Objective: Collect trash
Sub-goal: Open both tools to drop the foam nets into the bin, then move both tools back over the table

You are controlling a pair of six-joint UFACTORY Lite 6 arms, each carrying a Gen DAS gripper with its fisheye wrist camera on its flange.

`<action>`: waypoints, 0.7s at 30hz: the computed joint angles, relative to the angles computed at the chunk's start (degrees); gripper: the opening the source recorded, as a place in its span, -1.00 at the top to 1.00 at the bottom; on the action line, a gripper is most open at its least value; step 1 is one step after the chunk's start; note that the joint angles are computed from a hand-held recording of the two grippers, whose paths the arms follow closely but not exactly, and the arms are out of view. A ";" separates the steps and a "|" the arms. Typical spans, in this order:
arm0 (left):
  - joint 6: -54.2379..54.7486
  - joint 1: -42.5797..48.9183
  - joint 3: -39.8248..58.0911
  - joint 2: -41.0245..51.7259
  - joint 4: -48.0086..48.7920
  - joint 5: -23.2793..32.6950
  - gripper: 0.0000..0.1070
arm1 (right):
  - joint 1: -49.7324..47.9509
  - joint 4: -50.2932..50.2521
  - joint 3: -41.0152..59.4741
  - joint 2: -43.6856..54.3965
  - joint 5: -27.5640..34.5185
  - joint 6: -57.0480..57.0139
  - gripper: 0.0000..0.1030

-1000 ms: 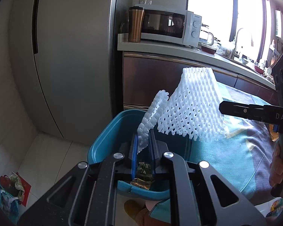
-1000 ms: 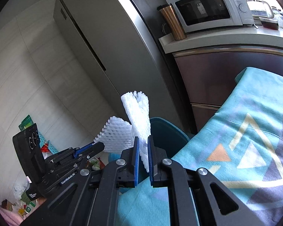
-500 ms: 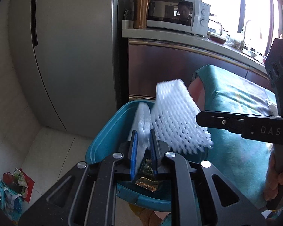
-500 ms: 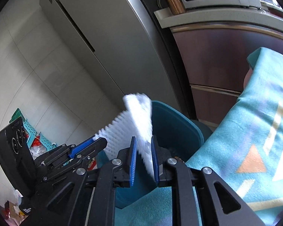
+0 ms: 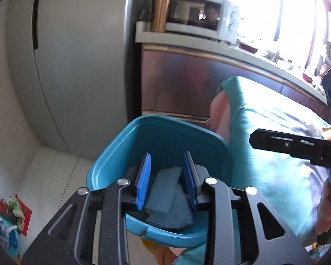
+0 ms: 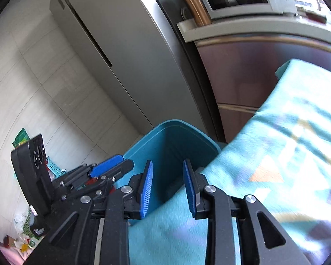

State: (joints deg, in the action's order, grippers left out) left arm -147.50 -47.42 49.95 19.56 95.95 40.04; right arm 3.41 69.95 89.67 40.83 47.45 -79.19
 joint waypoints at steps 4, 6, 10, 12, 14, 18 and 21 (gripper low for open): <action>1.62 -3.67 1.68 -1.36 -0.03 2.29 0.30 | -3.86 2.60 -8.08 -7.44 1.63 -6.88 0.41; 2.65 -5.82 2.65 -1.92 -0.41 3.33 0.29 | -6.00 3.15 -11.54 -10.90 2.61 -9.41 0.40; 6.26 -9.19 8.38 0.10 -0.68 3.72 0.26 | -11.79 4.67 -18.84 -17.81 4.71 -15.01 0.36; 8.50 -10.40 11.95 1.78 -0.84 3.26 0.24 | -15.56 4.46 -21.50 -20.51 6.37 -16.97 0.36; 10.88 -11.69 16.19 4.10 -1.23 2.40 0.23 | -19.31 4.14 -23.62 -23.04 7.83 -17.83 0.35; 16.95 -13.46 27.01 10.90 -2.94 -0.11 0.20 | -27.89 3.47 -25.31 -25.76 10.56 -19.41 0.35; 23.43 -14.56 37.66 17.92 -5.93 -2.45 0.19 | -34.15 3.25 -25.91 -27.06 11.62 -20.51 0.35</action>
State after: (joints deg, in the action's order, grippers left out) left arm -124.07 -61.99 87.62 37.48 90.02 37.59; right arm -30.75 73.20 63.77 13.77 59.07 -99.69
